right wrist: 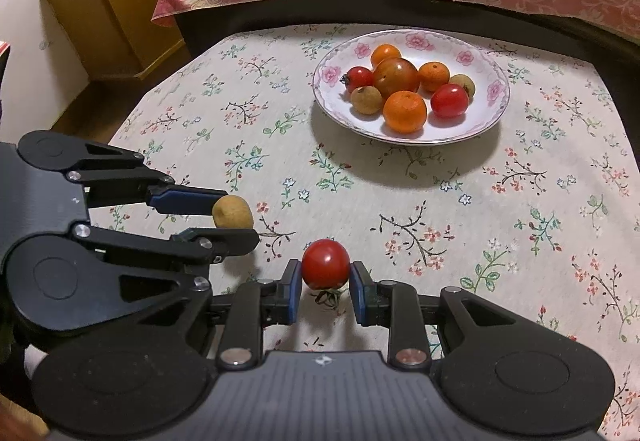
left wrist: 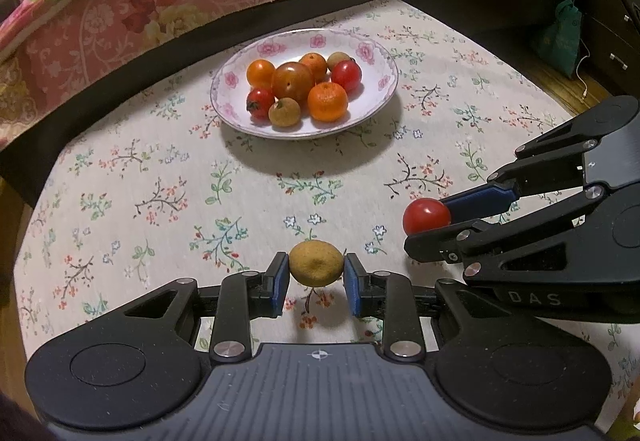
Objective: Organize fruits
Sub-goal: 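Carry the kiwi and cherry tomato in both tools over the white plate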
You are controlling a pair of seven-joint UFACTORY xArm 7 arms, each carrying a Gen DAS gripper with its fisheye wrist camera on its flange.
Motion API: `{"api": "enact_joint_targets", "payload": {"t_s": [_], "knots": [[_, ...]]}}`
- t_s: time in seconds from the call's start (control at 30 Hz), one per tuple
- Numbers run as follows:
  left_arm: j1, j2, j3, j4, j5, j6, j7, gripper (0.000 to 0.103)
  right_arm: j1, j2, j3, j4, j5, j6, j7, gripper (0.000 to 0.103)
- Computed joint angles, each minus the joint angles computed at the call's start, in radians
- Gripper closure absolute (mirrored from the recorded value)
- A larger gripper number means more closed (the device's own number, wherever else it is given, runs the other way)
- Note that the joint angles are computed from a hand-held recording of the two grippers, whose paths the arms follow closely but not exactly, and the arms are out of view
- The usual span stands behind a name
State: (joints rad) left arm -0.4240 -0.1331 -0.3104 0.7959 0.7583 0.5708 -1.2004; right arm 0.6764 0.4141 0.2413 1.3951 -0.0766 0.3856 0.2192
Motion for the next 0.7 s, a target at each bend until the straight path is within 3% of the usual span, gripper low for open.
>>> {"api": "enact_joint_targets", "payload": {"t_s": [0.7], "knots": [[0.005, 0.012, 0.008, 0.022, 0.04, 0.006, -0.005, 0.068, 0.008, 0.009, -0.019, 0.017, -0.025, -0.011, 0.032, 0.075]]}}
